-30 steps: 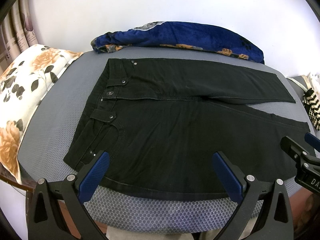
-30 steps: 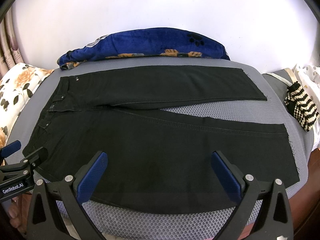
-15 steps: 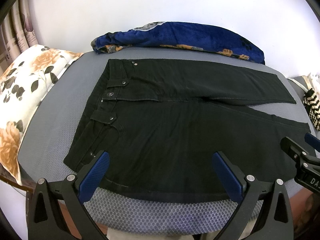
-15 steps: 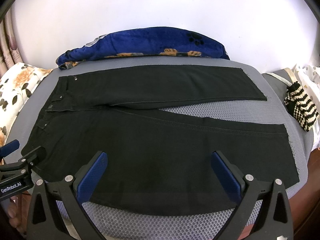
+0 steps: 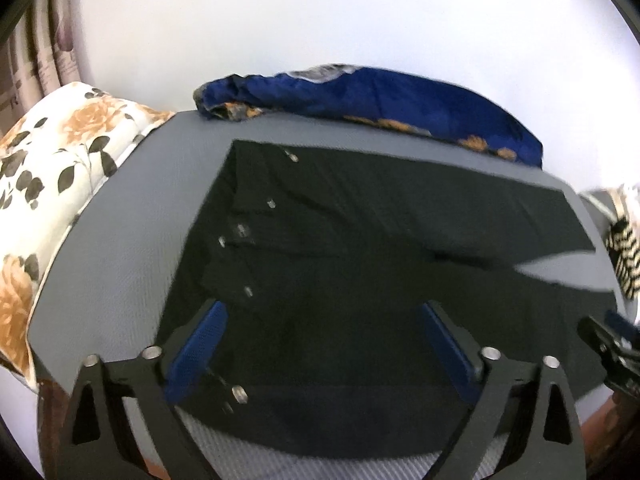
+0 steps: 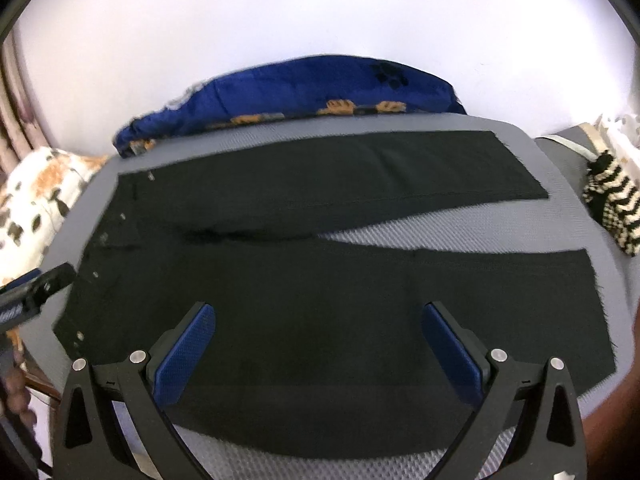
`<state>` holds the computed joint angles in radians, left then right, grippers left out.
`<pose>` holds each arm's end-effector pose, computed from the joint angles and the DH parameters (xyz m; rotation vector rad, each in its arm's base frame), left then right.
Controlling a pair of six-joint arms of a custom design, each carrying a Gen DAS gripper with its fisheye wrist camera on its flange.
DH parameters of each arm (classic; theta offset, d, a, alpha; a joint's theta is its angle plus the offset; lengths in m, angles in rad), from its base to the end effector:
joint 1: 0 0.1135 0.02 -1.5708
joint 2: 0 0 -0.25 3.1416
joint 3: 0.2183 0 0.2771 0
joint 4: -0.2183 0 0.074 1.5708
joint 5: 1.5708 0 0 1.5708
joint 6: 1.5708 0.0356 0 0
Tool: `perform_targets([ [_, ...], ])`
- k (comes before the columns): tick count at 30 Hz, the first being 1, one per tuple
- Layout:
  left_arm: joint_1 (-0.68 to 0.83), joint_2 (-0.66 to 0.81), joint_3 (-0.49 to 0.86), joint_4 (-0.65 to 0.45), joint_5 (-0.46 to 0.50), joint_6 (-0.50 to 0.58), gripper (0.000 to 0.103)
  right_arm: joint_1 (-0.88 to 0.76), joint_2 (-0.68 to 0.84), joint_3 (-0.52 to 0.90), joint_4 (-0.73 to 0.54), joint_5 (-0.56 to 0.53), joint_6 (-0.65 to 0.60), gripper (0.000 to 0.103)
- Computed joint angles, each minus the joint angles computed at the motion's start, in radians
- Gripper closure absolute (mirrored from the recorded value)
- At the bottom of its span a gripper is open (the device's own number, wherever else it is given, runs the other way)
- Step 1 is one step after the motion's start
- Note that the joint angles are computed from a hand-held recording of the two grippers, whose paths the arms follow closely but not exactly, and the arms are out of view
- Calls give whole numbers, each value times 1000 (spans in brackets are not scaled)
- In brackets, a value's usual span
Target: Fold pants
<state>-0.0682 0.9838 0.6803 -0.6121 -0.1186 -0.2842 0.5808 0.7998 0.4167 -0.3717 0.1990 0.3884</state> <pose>0.2240 -0.0111 0.2114 -0.3166 2.4570 -0.0028 0.1698 0.1030 0.1727 -0.1231 2.3183 0.2622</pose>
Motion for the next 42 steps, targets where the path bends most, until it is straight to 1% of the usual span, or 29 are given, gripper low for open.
perform_targets([
  [1,58,35,25,18,40,35,21,-34,10,4,27,-51,-19,1],
  [2,102,64,44,32,72,60,25,-65,21,8,49,-98,-33,1],
  [3,147,98,67,48,108,86,26,-94,42,17,74,-148,-49,1],
  [5,242,187,124,86,196,137,37,-157,99,41,125,-258,-65,1],
  [6,299,256,174,95,267,168,38,-181,131,55,145,-297,-62,1],
  [8,376,362,252,104,379,203,44,-211,201,87,188,-342,-49,1],
  [9,420,437,308,110,441,220,45,-223,242,106,206,-354,-41,1],
  [11,462,555,398,110,498,235,53,-232,320,144,237,-355,-36,1],
  [12,488,636,463,104,537,246,55,-230,359,165,244,-345,-35,1],
  [14,515,759,566,83,581,249,60,-222,434,208,258,-325,-36,1],
  [15,527,810,611,70,606,244,61,-222,461,226,257,-321,-38,1],
  [16,547,895,689,45,665,236,61,-218,488,243,257,-313,-38,1],
  [18,568,992,777,26,727,212,61,-211,544,278,263,-304,-34,1],
  [20,586,1107,891,2,771,174,61,-203,596,312,266,-292,-27,1],
  [22,595,1199,992,-35,794,164,62,-196,649,346,269,-284,-21,1],
  [26,602,1325,1134,-96,837,164,62,-183,741,410,266,-267,-22,1],
  [29,601,1400,1221,-126,847,162,63,-174,793,456,257,-262,-23,1],
  [31,595,1441,1276,-150,850,179,64,-169,818,478,254,-260,-23,1],
  [33,588,1473,1318,-177,865,204,68,-164,845,504,248,-257,-27,1],
  [34,584,1498,1353,-203,877,216,72,-160,858,518,245,-253,-29,1],
  [37,574,1524,1397,-237,881,234,73,-155,893,552,243,-249,-38,1],
  [40,570,1535,1423,-255,933,234,75,-153,931,585,247,-250,-44,1],
  [42,563,1548,1449,-269,942,245,77,-153,955,608,247,-251,-48,1],
])
